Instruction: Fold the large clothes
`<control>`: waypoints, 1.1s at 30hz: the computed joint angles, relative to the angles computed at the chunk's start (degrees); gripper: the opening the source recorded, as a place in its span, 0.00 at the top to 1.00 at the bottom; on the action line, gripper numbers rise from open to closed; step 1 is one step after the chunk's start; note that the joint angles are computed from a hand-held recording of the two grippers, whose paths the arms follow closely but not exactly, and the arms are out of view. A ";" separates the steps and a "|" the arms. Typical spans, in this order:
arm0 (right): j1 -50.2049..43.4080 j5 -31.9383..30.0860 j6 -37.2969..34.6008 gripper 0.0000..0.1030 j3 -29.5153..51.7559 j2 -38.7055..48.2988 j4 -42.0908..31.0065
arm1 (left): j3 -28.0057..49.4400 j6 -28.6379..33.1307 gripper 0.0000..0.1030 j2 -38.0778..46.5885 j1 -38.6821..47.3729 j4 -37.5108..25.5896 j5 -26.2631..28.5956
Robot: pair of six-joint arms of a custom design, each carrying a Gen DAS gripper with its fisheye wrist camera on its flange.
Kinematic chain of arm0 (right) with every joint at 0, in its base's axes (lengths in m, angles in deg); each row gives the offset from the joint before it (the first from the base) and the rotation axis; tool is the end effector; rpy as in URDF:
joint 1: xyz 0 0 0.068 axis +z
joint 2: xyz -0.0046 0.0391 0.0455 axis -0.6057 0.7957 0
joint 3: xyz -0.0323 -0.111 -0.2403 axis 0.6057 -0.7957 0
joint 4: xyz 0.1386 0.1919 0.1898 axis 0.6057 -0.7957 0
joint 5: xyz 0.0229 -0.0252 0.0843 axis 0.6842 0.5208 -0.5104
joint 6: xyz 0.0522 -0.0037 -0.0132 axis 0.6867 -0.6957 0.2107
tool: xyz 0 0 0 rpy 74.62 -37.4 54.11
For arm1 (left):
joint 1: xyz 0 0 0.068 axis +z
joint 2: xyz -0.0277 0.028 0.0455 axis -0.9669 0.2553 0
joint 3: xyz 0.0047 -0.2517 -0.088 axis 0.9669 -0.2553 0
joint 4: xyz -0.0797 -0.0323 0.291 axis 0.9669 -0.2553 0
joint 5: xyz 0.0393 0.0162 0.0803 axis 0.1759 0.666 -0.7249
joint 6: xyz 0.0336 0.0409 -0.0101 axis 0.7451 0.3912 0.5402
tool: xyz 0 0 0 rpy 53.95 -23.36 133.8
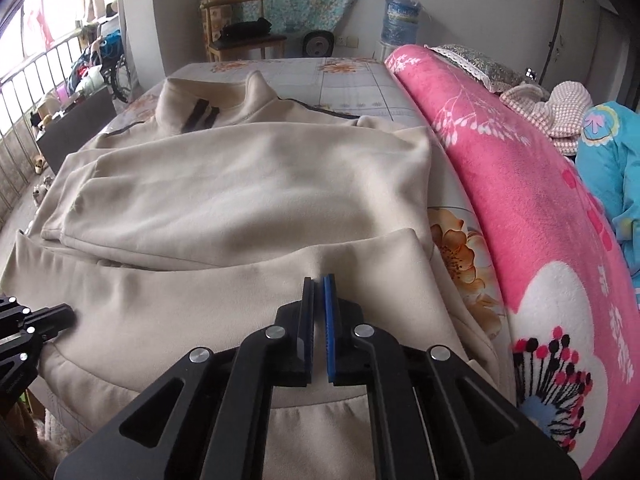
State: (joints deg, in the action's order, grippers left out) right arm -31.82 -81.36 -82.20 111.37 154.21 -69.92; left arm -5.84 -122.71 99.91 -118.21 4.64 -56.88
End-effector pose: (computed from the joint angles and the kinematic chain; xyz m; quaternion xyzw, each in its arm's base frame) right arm 0.3575 0.0376 0.2675 -0.1615 0.9347 0.0271 0.3154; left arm 0.2468 -0.2145 0.2470 0.0202 0.9486 -0.0536 0.3114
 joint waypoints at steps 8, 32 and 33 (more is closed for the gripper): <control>-5.69 -3.43 3.90 0.95 2.30 0.66 -1.04 | 0.02 -0.10 1.00 0.12 -0.19 -0.03 -0.14; -8.03 -7.31 -0.87 0.94 5.59 -0.46 -6.47 | -0.72 -0.20 1.00 -0.15 -1.17 0.51 -1.55; -6.87 -7.56 -1.57 0.93 5.83 0.29 -6.73 | -0.75 -0.24 1.00 -0.18 -1.22 0.53 -1.57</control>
